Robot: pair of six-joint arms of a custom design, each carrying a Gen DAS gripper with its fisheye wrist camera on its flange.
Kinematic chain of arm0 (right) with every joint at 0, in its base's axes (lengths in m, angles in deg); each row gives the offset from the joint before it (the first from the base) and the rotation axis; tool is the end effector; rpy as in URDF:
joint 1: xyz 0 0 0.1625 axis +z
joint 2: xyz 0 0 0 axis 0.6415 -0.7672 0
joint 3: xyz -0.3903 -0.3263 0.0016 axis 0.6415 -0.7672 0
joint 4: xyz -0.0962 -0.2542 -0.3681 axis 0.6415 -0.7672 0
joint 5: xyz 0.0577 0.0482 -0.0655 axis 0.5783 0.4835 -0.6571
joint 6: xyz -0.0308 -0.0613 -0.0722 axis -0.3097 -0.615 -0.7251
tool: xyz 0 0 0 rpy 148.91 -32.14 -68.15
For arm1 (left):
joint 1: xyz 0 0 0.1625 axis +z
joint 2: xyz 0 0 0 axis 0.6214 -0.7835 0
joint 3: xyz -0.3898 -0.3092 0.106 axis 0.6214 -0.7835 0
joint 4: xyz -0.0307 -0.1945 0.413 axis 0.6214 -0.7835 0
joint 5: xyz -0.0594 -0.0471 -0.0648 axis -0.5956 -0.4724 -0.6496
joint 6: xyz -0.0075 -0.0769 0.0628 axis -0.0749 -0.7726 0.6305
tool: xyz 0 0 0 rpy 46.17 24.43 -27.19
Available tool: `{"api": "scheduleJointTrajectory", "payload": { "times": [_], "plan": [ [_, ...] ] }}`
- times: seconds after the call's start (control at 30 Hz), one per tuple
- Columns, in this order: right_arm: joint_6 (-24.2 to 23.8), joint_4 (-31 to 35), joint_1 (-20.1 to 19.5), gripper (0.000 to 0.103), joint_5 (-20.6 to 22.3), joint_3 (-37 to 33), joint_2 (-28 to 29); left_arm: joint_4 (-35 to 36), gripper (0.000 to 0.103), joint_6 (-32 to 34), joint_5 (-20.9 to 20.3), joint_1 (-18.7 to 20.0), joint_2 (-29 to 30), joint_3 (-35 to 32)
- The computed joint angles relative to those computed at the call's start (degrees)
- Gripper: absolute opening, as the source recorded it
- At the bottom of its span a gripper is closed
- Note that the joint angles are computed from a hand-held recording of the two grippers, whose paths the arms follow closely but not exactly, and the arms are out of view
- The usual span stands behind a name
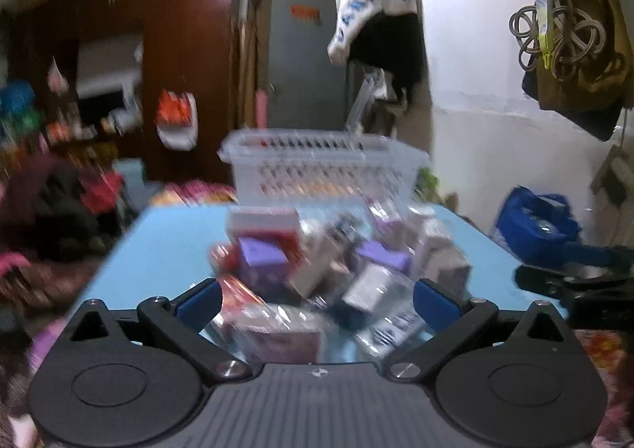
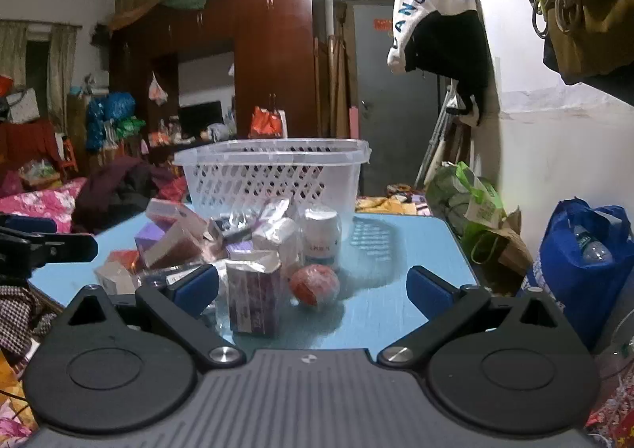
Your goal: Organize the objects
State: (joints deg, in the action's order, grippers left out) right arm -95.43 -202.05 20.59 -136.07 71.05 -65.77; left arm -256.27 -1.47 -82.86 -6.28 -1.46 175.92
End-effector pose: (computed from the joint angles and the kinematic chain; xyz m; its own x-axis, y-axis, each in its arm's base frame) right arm -0.1077 -0.5559 0.2764 -0.6809 -0.3690 0.6326 -0.7312 0.2934 -0.6159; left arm -0.3008 -0.4514 -0.1118 -0.7441 0.0655 -0.6648 0.6299 0.4003 -0.6656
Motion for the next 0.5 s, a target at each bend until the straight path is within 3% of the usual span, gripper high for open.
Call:
{"api": "scheduleJointTrajectory", "payload": {
  "times": [0.13,0.5],
  "plan": [
    [-2.9,6.4,-0.3,0.103,0.6,0.0,-1.5,-2.4,0.103,2.1,-1.9,0.3,0.4,0.2],
    [-5.1,10.1,-0.7,0.103,1.2,0.6,-2.2,-4.6,0.103,4.6,-1.1,0.4,1.3,-0.2]
  ]
}}
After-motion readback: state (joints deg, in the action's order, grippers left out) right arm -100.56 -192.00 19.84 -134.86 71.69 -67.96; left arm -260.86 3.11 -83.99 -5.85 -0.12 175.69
